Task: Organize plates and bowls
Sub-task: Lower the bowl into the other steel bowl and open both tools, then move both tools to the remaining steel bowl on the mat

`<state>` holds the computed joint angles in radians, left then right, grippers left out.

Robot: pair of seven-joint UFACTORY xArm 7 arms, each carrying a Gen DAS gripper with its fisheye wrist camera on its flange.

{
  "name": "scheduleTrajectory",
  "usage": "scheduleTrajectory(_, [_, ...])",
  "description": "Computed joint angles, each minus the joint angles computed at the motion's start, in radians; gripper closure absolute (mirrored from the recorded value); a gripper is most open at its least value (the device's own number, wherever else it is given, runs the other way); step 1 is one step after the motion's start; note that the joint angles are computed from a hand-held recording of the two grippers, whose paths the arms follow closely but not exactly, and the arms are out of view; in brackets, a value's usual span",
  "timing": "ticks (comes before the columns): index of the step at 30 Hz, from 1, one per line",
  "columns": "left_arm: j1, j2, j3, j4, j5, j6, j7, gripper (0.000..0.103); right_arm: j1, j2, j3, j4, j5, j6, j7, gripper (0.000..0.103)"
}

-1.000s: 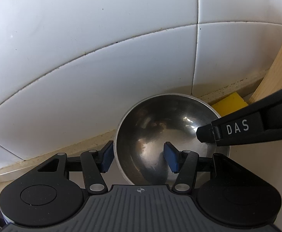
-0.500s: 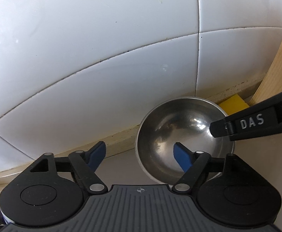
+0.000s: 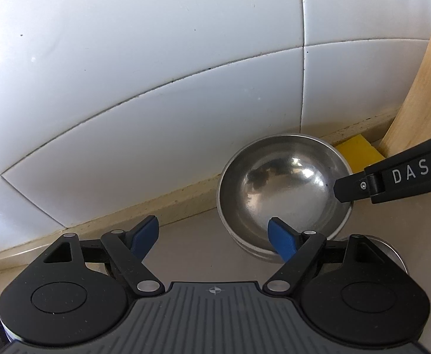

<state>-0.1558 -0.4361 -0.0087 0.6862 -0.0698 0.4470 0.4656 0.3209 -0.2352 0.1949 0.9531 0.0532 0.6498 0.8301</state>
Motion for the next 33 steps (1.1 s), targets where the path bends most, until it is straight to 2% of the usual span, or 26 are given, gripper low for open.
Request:
scheduleTrajectory(10, [-0.015, -0.092, 0.018, -0.042, -0.021, 0.043, 0.022, 0.022, 0.017, -0.058, 0.008, -0.055, 0.025, -0.021, 0.009, 0.093])
scheduleTrajectory(17, [-0.014, -0.113, 0.014, -0.069, -0.025, 0.039, 0.021, 0.021, 0.025, -0.111, 0.017, -0.095, 0.035, -0.011, 0.025, 0.093])
scheduleTrajectory(33, [-0.029, -0.241, 0.042, -0.145, -0.049, 0.14, 0.07, 0.019, 0.069, -0.25, 0.039, -0.215, 0.089, 0.016, 0.074, 0.092])
